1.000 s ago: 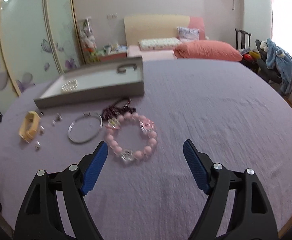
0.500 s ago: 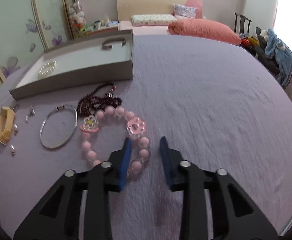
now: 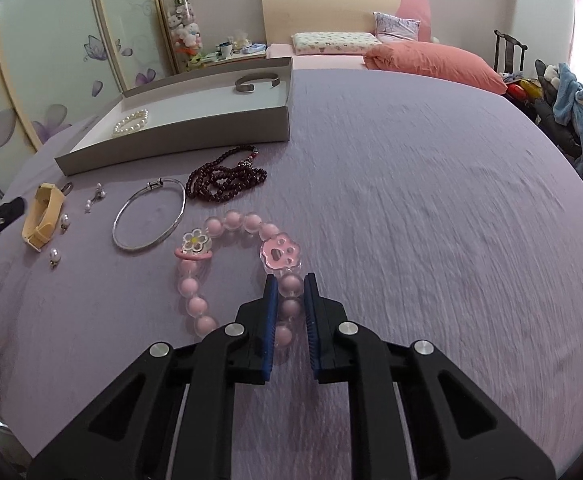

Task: Organize jewelry
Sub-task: 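Close the left gripper on the yellow watch while the right gripper grasps the pink beaded bracelet, then lift the watch and pink bracelet and carry both over the gray tray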

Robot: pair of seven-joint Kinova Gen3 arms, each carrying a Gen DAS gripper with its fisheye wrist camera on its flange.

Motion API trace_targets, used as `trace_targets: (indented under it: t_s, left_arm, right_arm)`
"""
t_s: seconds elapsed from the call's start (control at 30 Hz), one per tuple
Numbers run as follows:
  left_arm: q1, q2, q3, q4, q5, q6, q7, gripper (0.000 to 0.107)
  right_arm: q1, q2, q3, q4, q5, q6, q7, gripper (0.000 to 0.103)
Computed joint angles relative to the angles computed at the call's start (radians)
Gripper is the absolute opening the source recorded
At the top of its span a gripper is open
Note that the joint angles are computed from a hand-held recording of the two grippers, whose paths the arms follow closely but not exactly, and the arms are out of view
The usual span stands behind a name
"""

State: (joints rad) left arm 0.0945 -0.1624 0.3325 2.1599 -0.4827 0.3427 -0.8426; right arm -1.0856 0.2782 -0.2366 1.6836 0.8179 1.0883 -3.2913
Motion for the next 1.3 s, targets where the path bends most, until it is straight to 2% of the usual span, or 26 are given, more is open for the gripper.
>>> trace_targets:
  t_s: [0.1,0.3,0.37,0.47,0.53,0.6,0.67,0.77,0.83,1.1,1.3]
  left_arm:
    - [0.046,0.059,-0.037,-0.053,0.05,0.053,-0.048,0.074]
    - [0.103,0.121,-0.074,-0.104,-0.002,0.122,0.032,0.073]
    - [0.125,0.128,-0.1,-0.11,0.01,0.132,0.023,0.064]
    - [0.149,0.138,-0.149,-0.122,0.103,0.134,-0.07,0.05]
    - [0.147,0.134,-0.152,-0.121,0.11,0.133,-0.077,0.042]
    - [0.146,0.124,-0.163,-0.112,0.131,0.123,-0.104,0.041]
    - [0.138,0.099,-0.175,-0.089,0.172,0.094,-0.138,0.04]
    - [0.105,0.032,-0.158,-0.041,0.164,0.045,-0.123,0.04]
    - [0.062,-0.036,-0.125,0.002,0.143,0.008,-0.099,0.04]
    - [-0.084,-0.268,-0.025,0.115,0.204,-0.111,-0.121,0.04]
    - [-0.148,-0.372,0.034,0.154,0.27,-0.158,-0.17,0.04]
  right_arm:
    - [0.001,-0.004,0.0,0.005,0.004,-0.008,-0.005,0.014]
    - [0.013,-0.014,0.0,0.021,0.012,-0.033,-0.018,0.014]
    - [0.017,-0.018,-0.001,0.026,0.012,-0.04,-0.019,0.014]
    - [0.019,-0.022,-0.003,0.029,0.019,-0.045,-0.025,0.014]
    - [0.01,-0.022,-0.003,0.03,0.038,-0.038,-0.043,0.014]
    - [0.001,-0.028,-0.005,0.039,0.068,-0.037,-0.068,0.014]
    - [-0.018,-0.036,-0.01,0.048,0.12,-0.025,-0.105,0.014]
    - [-0.037,-0.044,-0.021,0.056,0.19,-0.004,-0.15,0.014]
    - [-0.053,-0.052,-0.031,0.066,0.251,0.008,-0.189,0.014]
    - [-0.096,-0.05,-0.07,0.069,0.413,0.087,-0.258,0.014]
    - [-0.113,-0.051,-0.086,0.081,0.505,0.119,-0.326,0.014]
